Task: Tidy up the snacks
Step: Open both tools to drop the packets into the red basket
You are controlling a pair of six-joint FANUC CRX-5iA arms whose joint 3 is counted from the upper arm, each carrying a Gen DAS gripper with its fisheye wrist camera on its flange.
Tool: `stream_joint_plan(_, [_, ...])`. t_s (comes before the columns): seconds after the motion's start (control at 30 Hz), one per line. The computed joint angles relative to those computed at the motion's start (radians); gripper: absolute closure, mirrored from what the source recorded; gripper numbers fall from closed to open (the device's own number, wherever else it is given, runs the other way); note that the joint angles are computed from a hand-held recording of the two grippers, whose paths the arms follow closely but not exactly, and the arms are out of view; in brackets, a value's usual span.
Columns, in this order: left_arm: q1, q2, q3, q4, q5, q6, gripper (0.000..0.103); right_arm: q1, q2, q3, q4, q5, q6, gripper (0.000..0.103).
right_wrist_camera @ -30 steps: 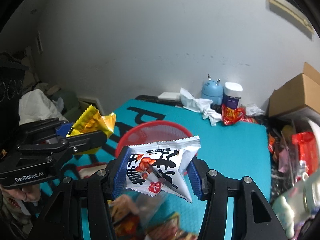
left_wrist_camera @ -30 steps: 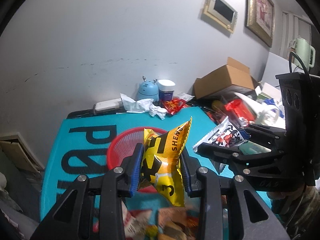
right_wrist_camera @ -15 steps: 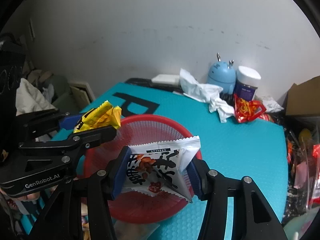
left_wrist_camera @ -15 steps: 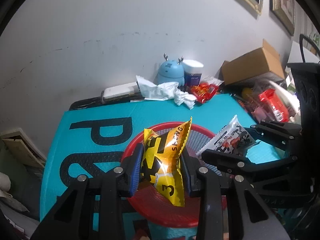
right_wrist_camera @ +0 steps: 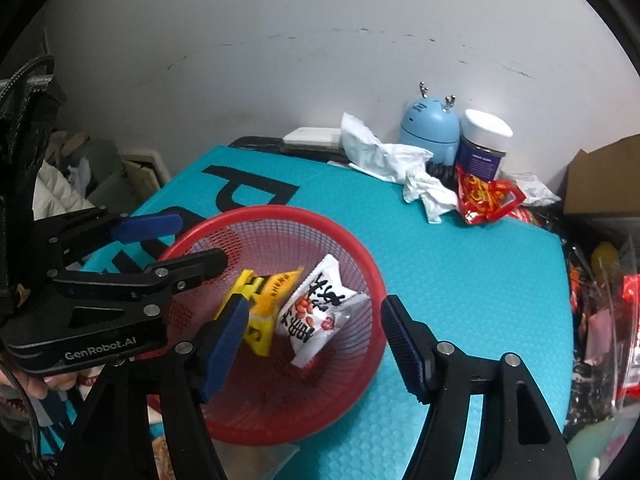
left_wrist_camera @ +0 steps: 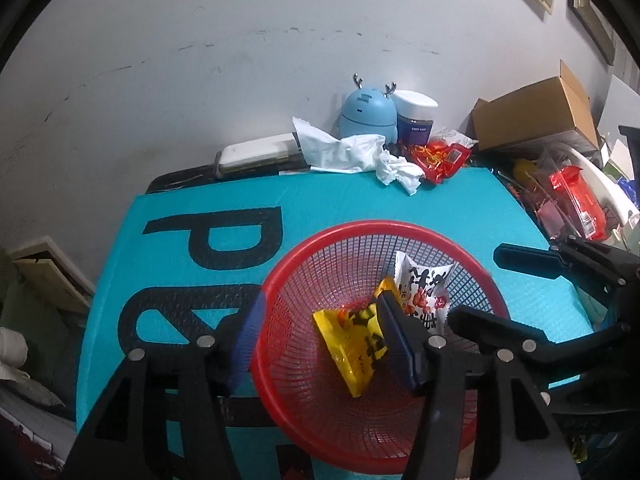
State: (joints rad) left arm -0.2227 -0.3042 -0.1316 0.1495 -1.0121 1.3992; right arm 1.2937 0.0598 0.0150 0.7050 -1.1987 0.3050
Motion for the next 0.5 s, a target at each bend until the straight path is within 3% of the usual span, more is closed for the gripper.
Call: stream_joint_plan(0.5, [-0.022, -0.088, 0.05, -0.022, -0.007, 0.026, 0.046, 0.098, -0.019, 0.04, 0.147, -0.119, -0.053, 0.034])
